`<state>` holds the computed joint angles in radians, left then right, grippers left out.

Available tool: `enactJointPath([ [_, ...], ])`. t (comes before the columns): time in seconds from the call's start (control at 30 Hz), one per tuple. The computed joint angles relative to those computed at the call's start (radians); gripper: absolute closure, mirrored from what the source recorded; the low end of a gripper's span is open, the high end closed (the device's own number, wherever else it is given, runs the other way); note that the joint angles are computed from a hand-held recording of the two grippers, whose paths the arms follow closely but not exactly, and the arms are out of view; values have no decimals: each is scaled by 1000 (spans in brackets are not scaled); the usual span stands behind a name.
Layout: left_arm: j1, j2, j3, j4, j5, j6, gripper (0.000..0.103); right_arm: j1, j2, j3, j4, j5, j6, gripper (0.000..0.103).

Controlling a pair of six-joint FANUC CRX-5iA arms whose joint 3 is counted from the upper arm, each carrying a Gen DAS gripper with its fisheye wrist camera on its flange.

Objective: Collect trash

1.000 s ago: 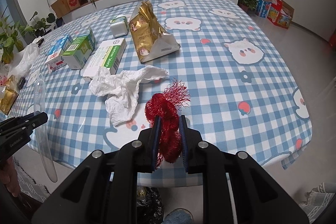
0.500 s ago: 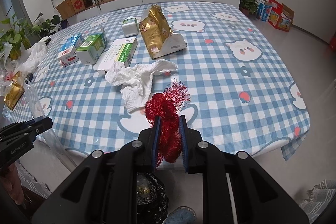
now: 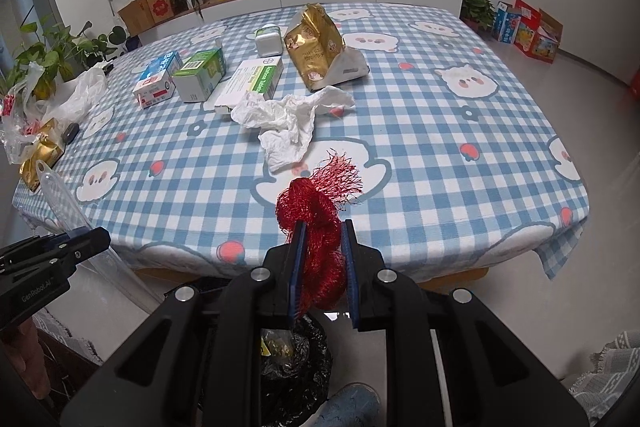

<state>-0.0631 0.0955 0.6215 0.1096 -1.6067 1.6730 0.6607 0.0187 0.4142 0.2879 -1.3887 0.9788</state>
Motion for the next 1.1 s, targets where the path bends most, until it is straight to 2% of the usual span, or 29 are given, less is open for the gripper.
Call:
enactJointPath([
  [0.77,-32,-218,-314,-14,61,47,78,113,-182,-250,64,17,-125,87],
  [1.1,-55,-248,-409,-42,70,68,78,129,-208,-327,51,13,-149,87],
])
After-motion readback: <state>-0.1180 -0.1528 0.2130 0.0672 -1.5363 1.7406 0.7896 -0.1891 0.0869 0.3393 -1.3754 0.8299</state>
